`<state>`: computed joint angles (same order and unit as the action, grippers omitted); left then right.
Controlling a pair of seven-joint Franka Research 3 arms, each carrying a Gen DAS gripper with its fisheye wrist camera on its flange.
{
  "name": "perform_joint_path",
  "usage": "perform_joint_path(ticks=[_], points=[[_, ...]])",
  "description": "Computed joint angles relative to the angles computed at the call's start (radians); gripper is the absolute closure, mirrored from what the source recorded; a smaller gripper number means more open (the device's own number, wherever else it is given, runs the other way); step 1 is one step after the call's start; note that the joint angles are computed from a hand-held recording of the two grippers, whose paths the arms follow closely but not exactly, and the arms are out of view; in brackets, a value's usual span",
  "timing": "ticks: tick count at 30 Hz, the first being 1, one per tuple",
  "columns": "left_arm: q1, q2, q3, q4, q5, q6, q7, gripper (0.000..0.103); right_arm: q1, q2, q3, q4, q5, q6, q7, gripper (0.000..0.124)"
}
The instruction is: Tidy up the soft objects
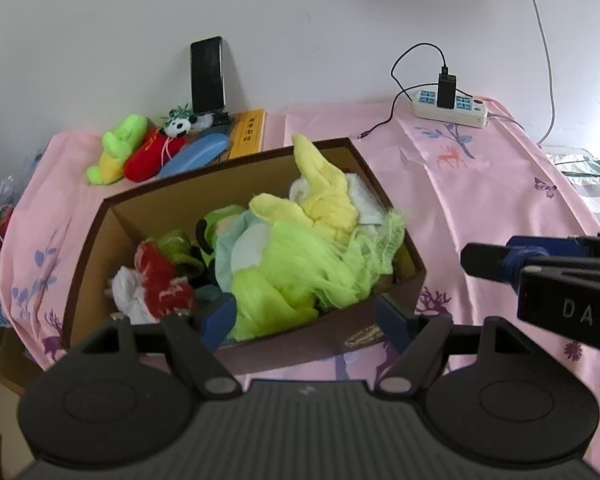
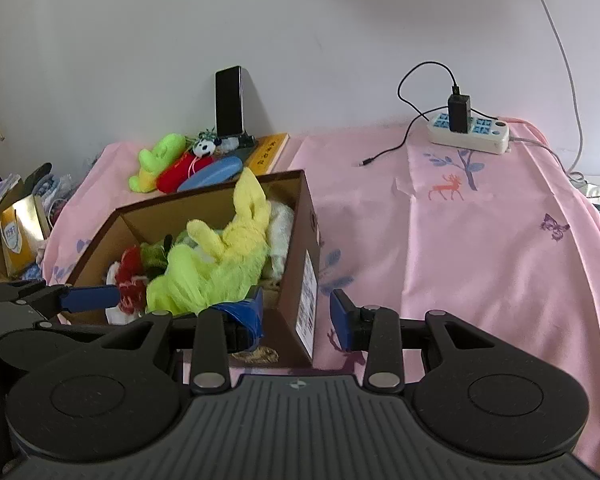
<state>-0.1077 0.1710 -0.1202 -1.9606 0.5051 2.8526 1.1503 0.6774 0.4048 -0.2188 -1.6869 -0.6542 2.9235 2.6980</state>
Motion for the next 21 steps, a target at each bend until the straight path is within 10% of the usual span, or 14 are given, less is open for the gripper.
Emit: perform_joint_path(ticks=[13,21], points=[[-0.055,-0.026,0.015,-0.040,0.209,-0.037,-0.241,0.025,-0.013,-0.059,0.024,-0.078,-0.071,-0.064,0.036,0.104],[-0.060,0.004,-0.059,-0.038,0.049,-0.043,-0.027,0.025,-0.055,-0.131,0.071,-0.161,-0.175,-0.198,0.160,0.104]])
